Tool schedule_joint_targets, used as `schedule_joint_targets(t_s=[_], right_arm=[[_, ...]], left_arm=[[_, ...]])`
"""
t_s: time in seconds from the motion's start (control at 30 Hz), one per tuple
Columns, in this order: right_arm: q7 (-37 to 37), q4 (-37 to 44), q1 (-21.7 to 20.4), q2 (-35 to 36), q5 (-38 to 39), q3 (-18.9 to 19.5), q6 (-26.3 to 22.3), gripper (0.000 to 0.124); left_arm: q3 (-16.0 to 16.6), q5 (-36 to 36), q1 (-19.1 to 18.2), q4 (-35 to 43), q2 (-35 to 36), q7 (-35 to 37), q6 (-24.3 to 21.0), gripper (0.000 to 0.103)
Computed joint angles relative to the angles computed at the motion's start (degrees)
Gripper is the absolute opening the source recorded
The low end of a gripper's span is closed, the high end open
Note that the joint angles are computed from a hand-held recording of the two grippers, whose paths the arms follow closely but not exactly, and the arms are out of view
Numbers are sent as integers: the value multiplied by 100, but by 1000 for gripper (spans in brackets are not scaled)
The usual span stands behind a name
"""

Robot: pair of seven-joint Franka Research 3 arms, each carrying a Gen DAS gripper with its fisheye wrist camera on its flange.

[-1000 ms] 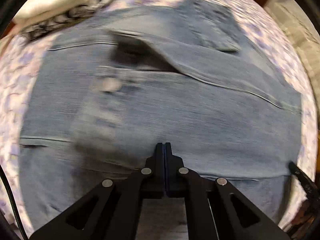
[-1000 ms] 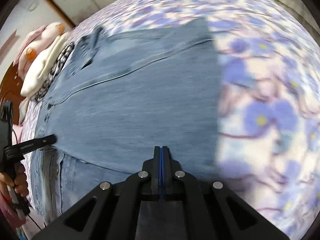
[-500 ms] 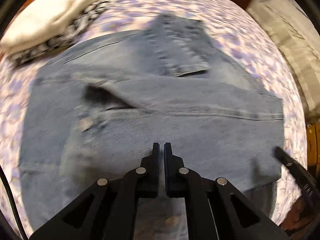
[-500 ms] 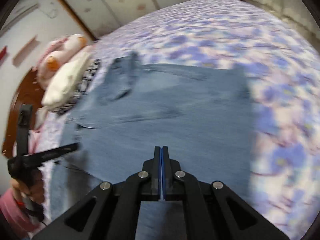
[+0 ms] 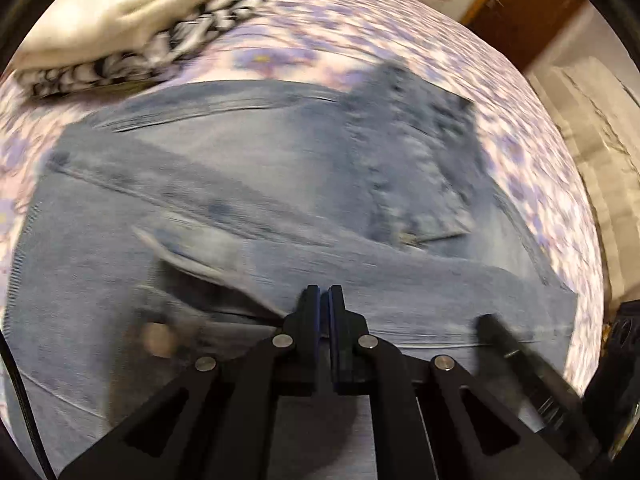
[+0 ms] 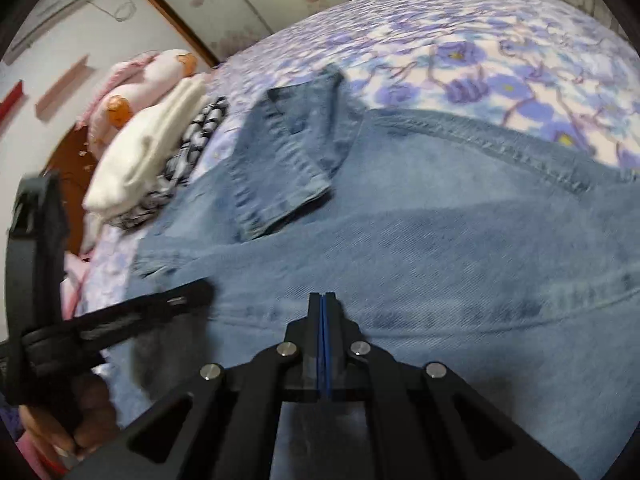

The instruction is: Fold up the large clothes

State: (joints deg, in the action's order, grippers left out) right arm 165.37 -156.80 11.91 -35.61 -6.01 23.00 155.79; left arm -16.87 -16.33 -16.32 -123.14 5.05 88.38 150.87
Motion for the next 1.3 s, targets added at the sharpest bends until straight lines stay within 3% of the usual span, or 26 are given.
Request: schedule_joint_targets(t_s=[0.1, 0.2, 0.33, 0.47, 0.5, 0.57, 0.7, 0.8, 0.9, 1.17, 1.23, 1.3], right_arm=[[-51, -315, 21, -351, 123, -215, 43, 0], [-217, -143, -287, -715, -73, -11, -1356, 0], [-139, -493, -234, -1410, -257, -262, -2038, 0], [-341, -659, -246, -1965, -373, -468, -2666, 0], [-362, -492, -397, -1937, -444, -316, -3141, 0], [-338, -443, -464, -2044, -547, -289, -3522, 0], [-255, -694, -416, -2396, -434, -466, -3613, 0], [-389, -660, -371, -2323, -472, -396, -3659, 0], [-315, -842, -344, -2430, -381, -462, -3468, 0], [-405, -1227, -344, -2780, -150, -580, -3034, 0], [-480, -1192, -372, -2729, -137, -564, -3046, 0], [-547, -1105, -389, -2693, -147, -528, -3128, 0]], left_arm=[[106, 160, 109, -1, 17, 5, -13, 2], [103, 73, 196, 72, 86, 283, -50, 2], [160, 827, 135, 13, 26, -86, 125, 2], [137, 720, 179, -78, -11, -21, 224, 2], [132, 645, 193, -101, -34, -7, 237, 2], [130, 449, 220, -113, -46, -21, 249, 1], [158, 452, 212, -86, -46, -288, 200, 1], [168, 629, 185, -125, -75, -472, 278, 1], [140, 42, 264, -134, -77, -353, 253, 1], [86, -2365, 499, -205, -42, 383, 209, 1], [128, -2214, 459, -208, -75, 215, 163, 1], [103, -1390, 438, -214, -161, -276, 196, 1]])
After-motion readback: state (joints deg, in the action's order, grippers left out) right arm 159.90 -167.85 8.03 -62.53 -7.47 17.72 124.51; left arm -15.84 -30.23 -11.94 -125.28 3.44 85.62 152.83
